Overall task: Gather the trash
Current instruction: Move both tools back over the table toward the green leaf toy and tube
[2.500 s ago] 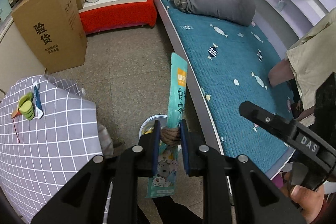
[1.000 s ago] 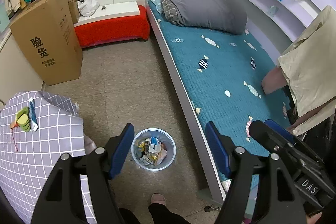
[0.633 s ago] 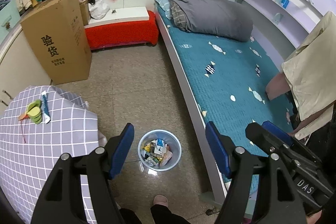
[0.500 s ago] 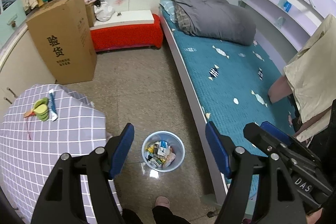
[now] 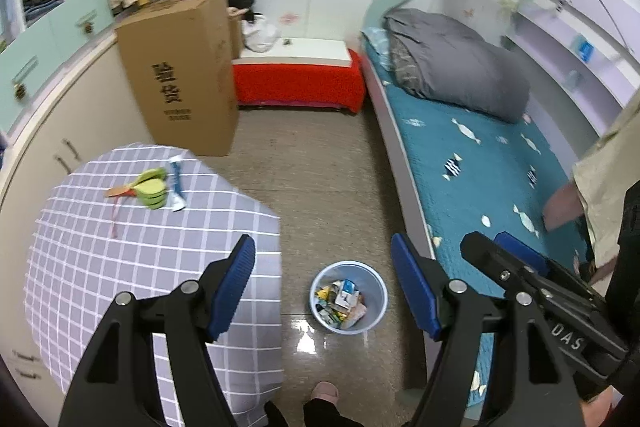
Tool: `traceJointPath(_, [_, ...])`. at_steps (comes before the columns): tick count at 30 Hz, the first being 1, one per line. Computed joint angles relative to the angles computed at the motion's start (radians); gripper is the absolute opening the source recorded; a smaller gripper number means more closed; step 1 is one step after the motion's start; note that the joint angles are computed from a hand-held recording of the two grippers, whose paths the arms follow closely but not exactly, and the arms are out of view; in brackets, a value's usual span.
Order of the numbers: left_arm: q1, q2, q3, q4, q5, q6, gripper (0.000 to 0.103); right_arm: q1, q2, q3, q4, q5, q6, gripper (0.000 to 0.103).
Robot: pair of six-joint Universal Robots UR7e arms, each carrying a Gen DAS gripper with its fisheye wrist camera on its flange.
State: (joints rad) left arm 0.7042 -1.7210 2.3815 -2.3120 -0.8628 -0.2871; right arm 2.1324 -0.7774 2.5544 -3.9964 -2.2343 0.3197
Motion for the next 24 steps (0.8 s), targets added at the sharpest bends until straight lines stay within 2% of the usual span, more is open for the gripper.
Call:
traceJointPath(6, [0.041,-0.058,-0.029,0.067,0.068,-0.024,0.072,-0.009,0.035,-0.06,0.055,0.061,-0.024,0.071])
traceJointPath(11, [0.151,-0.057,-0.093,0.068,0.098,-0.014,0.072,-0.028,0.066,-0.121,0.104,0.102,-0.035,0.071])
traceJointPath(16, [0.268,0.001,-0.17,0.035,0.092,-0.005,0.072,-0.043,0.102,-0.2,0.173,0.129,-0.051,0.071])
traceJointPath(24, [0.447,0.176,-0.349,-0.063,0.025,0.121,0.072,-0.08,0.176,-0.394,0.34,0.163,-0.067,0.072])
